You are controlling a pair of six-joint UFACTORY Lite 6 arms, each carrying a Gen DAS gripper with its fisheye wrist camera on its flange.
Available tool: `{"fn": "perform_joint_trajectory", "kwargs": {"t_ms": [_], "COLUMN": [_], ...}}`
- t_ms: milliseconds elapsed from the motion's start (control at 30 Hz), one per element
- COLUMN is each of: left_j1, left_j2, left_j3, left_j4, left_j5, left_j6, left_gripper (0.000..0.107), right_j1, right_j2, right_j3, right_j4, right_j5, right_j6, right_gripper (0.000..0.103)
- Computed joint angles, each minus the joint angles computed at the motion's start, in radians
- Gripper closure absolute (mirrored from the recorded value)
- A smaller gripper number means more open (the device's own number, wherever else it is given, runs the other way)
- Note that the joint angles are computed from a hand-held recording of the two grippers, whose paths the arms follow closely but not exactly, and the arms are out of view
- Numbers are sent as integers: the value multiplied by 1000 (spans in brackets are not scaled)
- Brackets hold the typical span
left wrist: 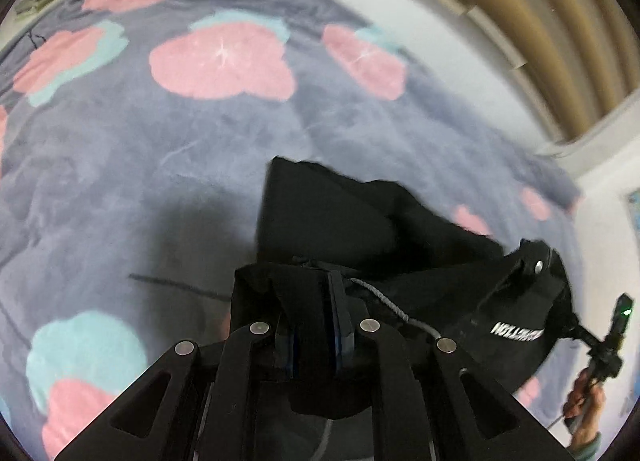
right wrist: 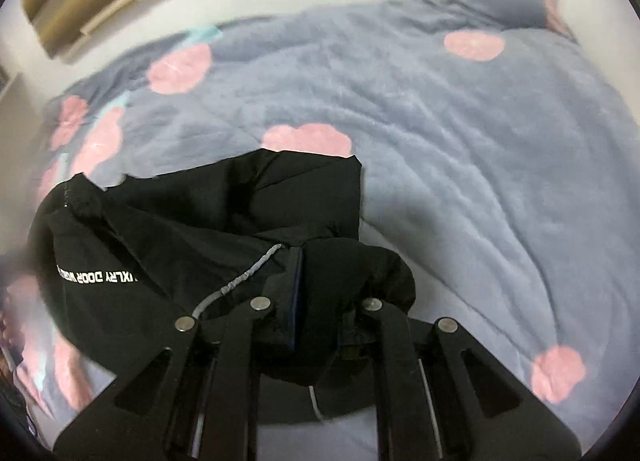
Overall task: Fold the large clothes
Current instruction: 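Grasp the jacket hem with both tools and lift it, then lay the hem over the jacket and open both tools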
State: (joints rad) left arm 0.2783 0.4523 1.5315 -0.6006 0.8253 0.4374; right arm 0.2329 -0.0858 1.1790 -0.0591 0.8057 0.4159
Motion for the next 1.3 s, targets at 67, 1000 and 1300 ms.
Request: {"fn": "perform_joint_trajectory", "kwargs": {"t_ms": [67,1000,1300], "left_j1": [-66,146,162], "left_j2": [157,179,-18], "left_j3": [112,342,155], "left_j4": [104,-44,-13], "left_j5": [-42,434,281], "left_j6": [-100,120,241], "left_gripper": [93,53,44], "right_j1": [-31,-347,-253], "right_j2": [166,44,-54], "right_j3": [60,23,17], "right_j4": [26,642,346], "right_j5": [-49,118,66], "right_j6": [-26,-505,-358], "right_gripper": [92,54,18]}}
